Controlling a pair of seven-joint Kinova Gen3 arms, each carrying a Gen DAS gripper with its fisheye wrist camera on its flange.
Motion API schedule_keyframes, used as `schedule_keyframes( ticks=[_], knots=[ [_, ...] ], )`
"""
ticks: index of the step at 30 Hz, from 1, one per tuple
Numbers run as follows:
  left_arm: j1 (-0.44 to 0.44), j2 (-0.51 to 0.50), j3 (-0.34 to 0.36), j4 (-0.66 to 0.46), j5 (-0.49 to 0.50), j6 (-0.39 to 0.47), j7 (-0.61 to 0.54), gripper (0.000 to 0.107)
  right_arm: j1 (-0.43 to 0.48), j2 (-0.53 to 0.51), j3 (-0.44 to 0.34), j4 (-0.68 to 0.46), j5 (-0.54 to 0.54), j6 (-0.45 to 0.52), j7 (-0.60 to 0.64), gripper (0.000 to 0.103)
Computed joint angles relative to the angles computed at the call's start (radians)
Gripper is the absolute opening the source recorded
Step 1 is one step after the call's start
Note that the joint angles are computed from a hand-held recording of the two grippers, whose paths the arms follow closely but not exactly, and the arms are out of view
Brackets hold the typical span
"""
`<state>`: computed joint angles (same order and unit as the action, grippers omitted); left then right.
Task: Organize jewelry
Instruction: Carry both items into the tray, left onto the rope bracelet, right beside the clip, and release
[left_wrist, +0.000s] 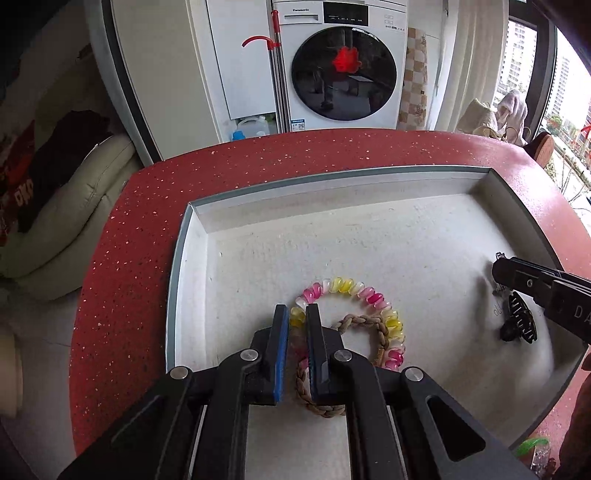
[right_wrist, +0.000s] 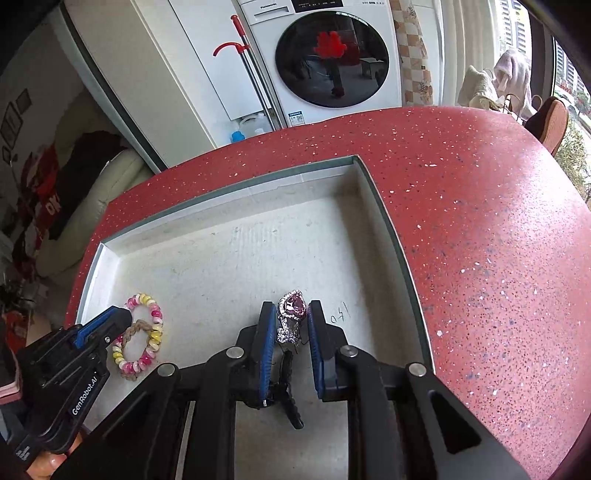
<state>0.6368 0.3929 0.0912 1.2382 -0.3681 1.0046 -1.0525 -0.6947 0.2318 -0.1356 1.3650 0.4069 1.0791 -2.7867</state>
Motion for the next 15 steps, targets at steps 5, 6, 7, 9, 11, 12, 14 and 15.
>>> schedule_keyframes(
  ticks=[5, 6, 7, 9, 11, 12, 14, 15],
  knots=[
    [0.004, -0.004, 0.004, 0.002, -0.004, 0.006, -0.004, 0.028, 0.010, -0.023, -0.004, 0.022, -0.015, -0.047, -0.003, 0.051],
    [0.005, -0.005, 0.004, 0.000, -0.003, 0.010, -0.007, 0.028, 0.004, -0.028, -0.005, 0.024, -0.005, -0.046, -0.014, 0.052],
    [0.007, -0.005, 0.004, -0.004, -0.004, 0.013, -0.007, 0.028, 0.001, -0.035, -0.007, 0.027, 0.002, -0.048, -0.021, 0.053],
    [0.013, -0.012, 0.001, 0.000, -0.013, 0.008, -0.001, 0.028, -0.004, -0.053, -0.012, 0.038, 0.018, -0.057, -0.040, 0.055],
    [0.017, -0.017, 0.003, 0.000, -0.019, 0.005, 0.002, 0.028, -0.010, -0.072, -0.020, 0.049, 0.037, -0.062, -0.070, 0.060],
    [0.018, -0.020, 0.004, 0.000, -0.020, 0.002, 0.004, 0.028, -0.012, -0.081, -0.025, 0.058, 0.047, -0.067, -0.087, 0.060],
    [0.019, -0.023, 0.005, -0.002, -0.022, 0.005, 0.005, 0.028, -0.011, -0.098, -0.036, 0.068, 0.056, -0.073, -0.108, 0.062],
    [0.018, -0.024, 0.008, -0.005, -0.019, 0.006, 0.004, 0.028, -0.011, -0.104, -0.041, 0.072, 0.062, -0.073, -0.118, 0.062]
  ],
)
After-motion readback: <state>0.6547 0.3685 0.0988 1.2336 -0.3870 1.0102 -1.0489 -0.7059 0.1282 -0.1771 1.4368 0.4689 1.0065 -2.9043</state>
